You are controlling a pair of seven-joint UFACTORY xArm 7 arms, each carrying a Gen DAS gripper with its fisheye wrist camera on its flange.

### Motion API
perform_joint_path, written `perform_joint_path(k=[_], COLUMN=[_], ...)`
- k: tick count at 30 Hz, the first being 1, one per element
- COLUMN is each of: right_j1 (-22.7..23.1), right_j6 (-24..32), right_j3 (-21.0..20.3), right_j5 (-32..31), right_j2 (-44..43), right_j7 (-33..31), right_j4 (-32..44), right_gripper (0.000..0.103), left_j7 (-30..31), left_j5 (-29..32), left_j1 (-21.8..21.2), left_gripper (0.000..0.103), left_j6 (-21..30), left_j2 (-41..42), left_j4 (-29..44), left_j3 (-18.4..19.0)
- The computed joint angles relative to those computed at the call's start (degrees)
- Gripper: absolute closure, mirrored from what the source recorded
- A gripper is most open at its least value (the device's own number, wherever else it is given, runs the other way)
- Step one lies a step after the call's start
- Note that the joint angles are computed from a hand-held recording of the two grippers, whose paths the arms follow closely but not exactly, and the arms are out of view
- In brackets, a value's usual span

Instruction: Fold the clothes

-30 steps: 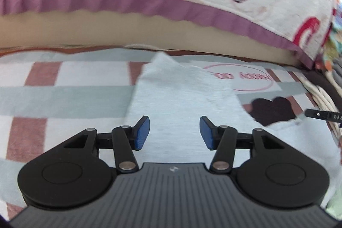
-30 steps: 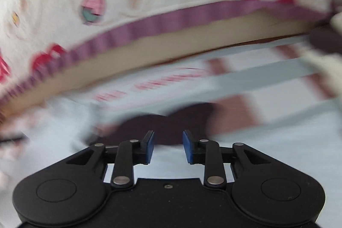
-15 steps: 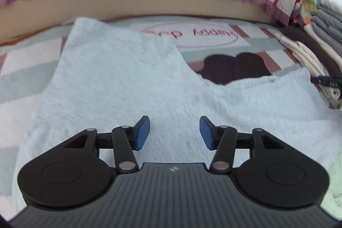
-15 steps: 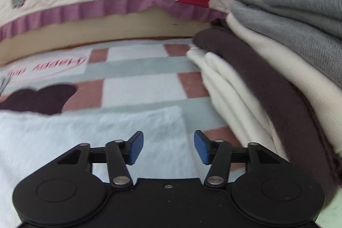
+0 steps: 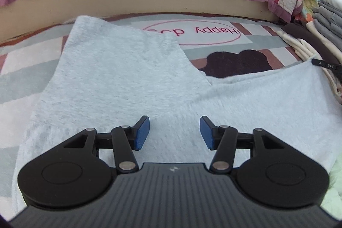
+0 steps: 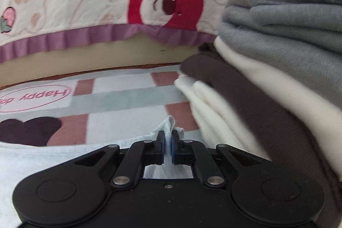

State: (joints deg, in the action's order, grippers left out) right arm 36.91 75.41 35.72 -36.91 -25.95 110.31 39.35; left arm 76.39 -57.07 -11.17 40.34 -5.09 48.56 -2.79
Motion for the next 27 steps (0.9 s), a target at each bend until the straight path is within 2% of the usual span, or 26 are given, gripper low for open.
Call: perform_joint_path(k=[4,7,8,9,12,13,15,17,18,22,25,27], right_j1=[-0.82,-1.22,-0.99,-0.25,2.67,3.96,5.96,7.56,8.45,10.64,9.53,8.28], right_j6=[0.49,3.41,5.54,7.98,13.75,14.98,17.91,20.34,20.16,12.38,6.98,5.85], right_j3=[-2.61,-3.35,-3.37,-2.81,-0.03,1.49,5.03,8.34,9.61,13.39,16.28,17.33], right_j5=[1.63,2.91,4.17,4.99,7.16,7.70,8.73,12.90,14.79,20.04,18.63,16.64], right_j2=[4.89,7.70,8.10,7.58,5.69,4.99,4.68,5.57,5.43,0.50,-0.55,0.76], right_j7=[-5.38,-1.98,-0.23,1.81,7.37,8.99,12.66,19.99,24.57,44.75,53.81,55.78], right_j4=[2.12,4.37,5.50,6.74,10.26,11.44,14.65,16.97,17.15,12.45,9.44,8.86], right_gripper=[0.098,0.096,0.088,0.087,0.058,0.045,0.043,0.043,0.043,0.043,0.043,0.043], left_j7=[1.11,-0.59,-1.92,-3.57,-8.56,-9.73,-11.48,-12.64,-12.61,-11.37,-15.95,-19.84], left_j5=[0.95,3.07,4.11,5.33,8.75,9.61,10.89,11.72,11.76,12.13,19.40,24.75], left_j1=[-0.25,-0.21,-0.08,0.11,0.89,1.16,1.45,1.58,1.54,1.26,2.26,3.20], left_gripper=[0.052,0.051,0.050,0.049,0.045,0.045,0.044,0.044,0.044,0.044,0.042,0.042], left_j6=[-1.74,-1.82,-1.62,-1.44,0.96,2.38,4.02,5.44,6.24,9.46,7.59,5.89], left_j2=[-0.22,-0.37,-0.45,-0.63,-1.34,-1.59,-2.52,-3.72,-4.55,-8.58,-11.41,-12.80], left_j4=[-0.53,-0.42,-0.34,-0.32,-0.11,0.03,-0.39,-1.06,-1.53,-3.65,-5.77,-7.11], left_j3=[-0.27,-0.23,-0.15,-0.06,0.65,0.97,1.27,1.62,1.86,3.12,2.43,2.32])
